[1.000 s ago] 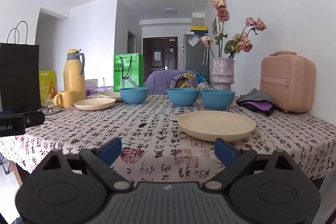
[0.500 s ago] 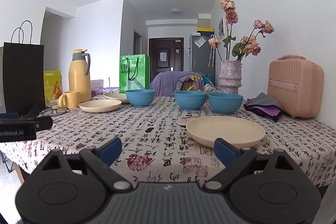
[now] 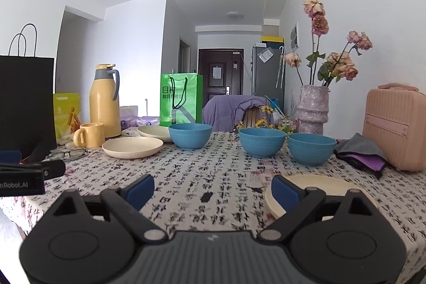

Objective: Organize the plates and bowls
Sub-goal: 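Move both grippers back toward the second cream plate by the yellow mug, then close the left gripper on the second plate rim while the right gripper grips it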

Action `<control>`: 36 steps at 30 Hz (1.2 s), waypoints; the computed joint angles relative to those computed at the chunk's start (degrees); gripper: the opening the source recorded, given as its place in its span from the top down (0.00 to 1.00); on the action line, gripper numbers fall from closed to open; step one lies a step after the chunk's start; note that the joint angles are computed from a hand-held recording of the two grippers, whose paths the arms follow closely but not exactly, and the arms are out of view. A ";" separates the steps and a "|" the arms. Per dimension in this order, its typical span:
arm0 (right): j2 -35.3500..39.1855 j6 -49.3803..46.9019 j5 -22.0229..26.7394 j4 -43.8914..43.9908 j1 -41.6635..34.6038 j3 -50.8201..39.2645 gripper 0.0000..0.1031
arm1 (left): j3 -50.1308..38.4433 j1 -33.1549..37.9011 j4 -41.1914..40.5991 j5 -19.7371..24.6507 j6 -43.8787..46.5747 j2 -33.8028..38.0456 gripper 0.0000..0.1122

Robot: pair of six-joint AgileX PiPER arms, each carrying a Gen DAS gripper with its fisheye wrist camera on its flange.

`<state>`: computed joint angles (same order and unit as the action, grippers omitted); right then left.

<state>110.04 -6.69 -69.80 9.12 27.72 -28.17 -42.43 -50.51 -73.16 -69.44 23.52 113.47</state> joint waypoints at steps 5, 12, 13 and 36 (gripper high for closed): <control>1.68 -1.57 6.60 1.55 1.23 -8.28 0.08 | -1.10 6.59 4.69 3.51 1.14 -0.39 0.08; 5.10 -4.86 14.22 3.28 2.28 -18.80 0.08 | -4.15 15.50 10.39 8.30 2.57 0.09 0.08; 5.58 -5.02 15.38 3.47 2.28 -20.29 0.08 | -4.88 16.68 10.96 8.98 3.15 0.28 0.08; 23.60 5.55 51.26 -5.97 -0.11 -69.14 0.08 | -30.68 39.75 14.44 33.88 18.76 8.69 0.08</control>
<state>133.64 -1.14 -18.54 3.16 27.61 -97.31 -73.11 -10.77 -58.71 -35.55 42.28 122.16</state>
